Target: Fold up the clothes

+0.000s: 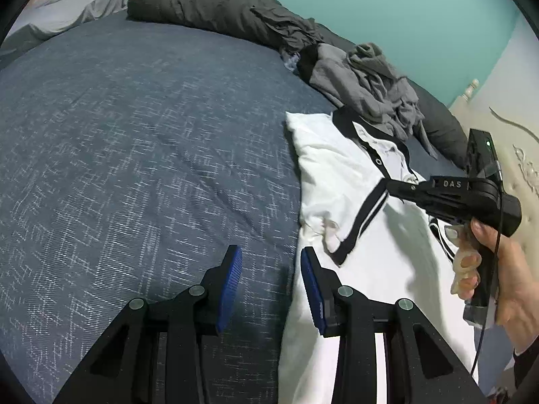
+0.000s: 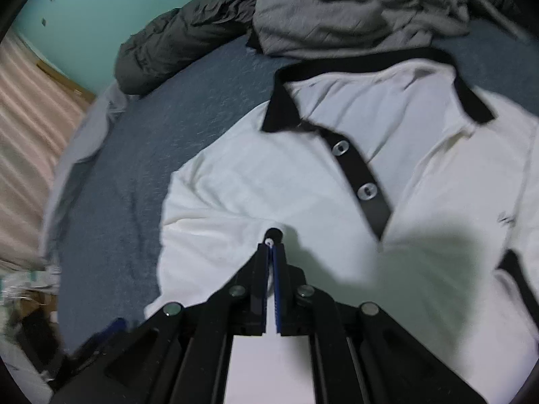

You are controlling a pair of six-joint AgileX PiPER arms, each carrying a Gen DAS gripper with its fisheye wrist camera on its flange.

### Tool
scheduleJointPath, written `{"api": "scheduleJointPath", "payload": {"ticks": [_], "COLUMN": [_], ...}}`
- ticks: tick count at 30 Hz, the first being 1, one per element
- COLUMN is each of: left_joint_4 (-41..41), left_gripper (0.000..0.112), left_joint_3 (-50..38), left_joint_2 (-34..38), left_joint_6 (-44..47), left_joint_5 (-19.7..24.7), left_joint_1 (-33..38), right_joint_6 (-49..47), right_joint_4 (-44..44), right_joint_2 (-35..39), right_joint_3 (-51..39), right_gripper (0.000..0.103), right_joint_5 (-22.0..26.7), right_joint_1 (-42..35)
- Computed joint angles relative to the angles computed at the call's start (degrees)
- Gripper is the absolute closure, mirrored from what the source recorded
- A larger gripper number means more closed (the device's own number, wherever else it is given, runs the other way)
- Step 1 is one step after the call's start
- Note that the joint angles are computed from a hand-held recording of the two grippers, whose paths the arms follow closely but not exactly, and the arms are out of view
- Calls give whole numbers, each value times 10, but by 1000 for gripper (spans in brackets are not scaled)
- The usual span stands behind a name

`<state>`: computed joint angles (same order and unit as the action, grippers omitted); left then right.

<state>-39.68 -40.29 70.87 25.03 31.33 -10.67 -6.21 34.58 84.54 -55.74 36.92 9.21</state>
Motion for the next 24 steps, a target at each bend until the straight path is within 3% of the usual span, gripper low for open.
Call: {"api": "scheduleJointPath", "payload": {"ticks": [9,14,16,17,18,19,24], "left_joint_4": [6,-10,2,9,18,19,-12], "left_gripper": [73,73,74,77,89,98,105], "left_joint_3": [-20,-26,-27,-25,-21,-19,-6], "left_joint_2": [56,81,89,91,90,89,80], "left_joint_6": [18,40,35,30,24,25,67], "left_joint_5": [-32,-49,-59,-65,-73,-79,-86], "left_joint_1": [-53,-72,-80,-84,-88,-90,-82], "right_joint_6": [-27,-9,15,24,25,24,11], "right_joint_4": [38,12,-8,-13,-8,-3,48], "right_joint_2": [-1,4,1,-2,-10,-18,-27], "right_joint_3": [3,-4,-5,-3,5,13,41], "right_gripper": [99,98,87,74,60,58,58], "right_joint_5": [-2,7,9,10,9,9,4], "right_joint_1": [-10,-8,-7,-7,-6,-4,20]}}
